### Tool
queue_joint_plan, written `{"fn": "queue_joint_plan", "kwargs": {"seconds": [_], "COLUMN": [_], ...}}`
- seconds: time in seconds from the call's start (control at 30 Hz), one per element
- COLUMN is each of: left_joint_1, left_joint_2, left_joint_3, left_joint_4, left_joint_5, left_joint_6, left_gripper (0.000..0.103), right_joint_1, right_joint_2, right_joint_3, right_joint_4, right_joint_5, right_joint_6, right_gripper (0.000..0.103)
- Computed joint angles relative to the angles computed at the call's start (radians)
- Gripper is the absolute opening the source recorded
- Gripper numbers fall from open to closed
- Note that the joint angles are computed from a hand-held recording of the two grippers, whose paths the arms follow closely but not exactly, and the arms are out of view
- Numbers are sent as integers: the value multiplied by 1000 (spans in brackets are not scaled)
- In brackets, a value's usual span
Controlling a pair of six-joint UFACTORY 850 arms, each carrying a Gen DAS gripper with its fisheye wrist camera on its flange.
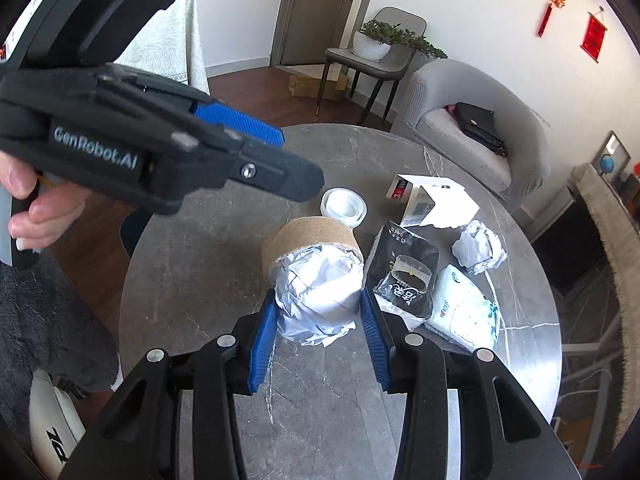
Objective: Collect trash
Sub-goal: 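Grasp the brown tape roll with the left tool while the right tool holds the foil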
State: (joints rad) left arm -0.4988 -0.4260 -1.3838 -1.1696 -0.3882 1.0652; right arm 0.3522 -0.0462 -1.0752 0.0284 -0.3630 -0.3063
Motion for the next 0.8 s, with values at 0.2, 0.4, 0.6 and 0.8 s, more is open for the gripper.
{"fn": "queue_joint_plan", "kwargs": {"seconds": [0.2, 0.4, 0.6, 0.8], "left_joint_1": [-4, 15, 39, 49], "left_joint_2": [-19, -23, -20, -5], "left_joint_3": [-17, -19, -15, 2], "left_joint_4": [-7, -55, -104, -104], "left_joint_5": [-48, -103, -156, -147], "left_joint_6": [-11, 4, 19, 27], "left_gripper": [51, 33, 23, 22], "right_joint_1": [11, 19, 32, 45], "right_joint_2": [4, 1, -12, -25], "right_joint_3": [-1, -7, -20, -37], "right_joint_4": [5, 25, 25, 28], "right_joint_5": [13, 30, 40, 43], "right_joint_6": [3, -5, -8, -9], "right_gripper": [42, 42, 42, 41]}}
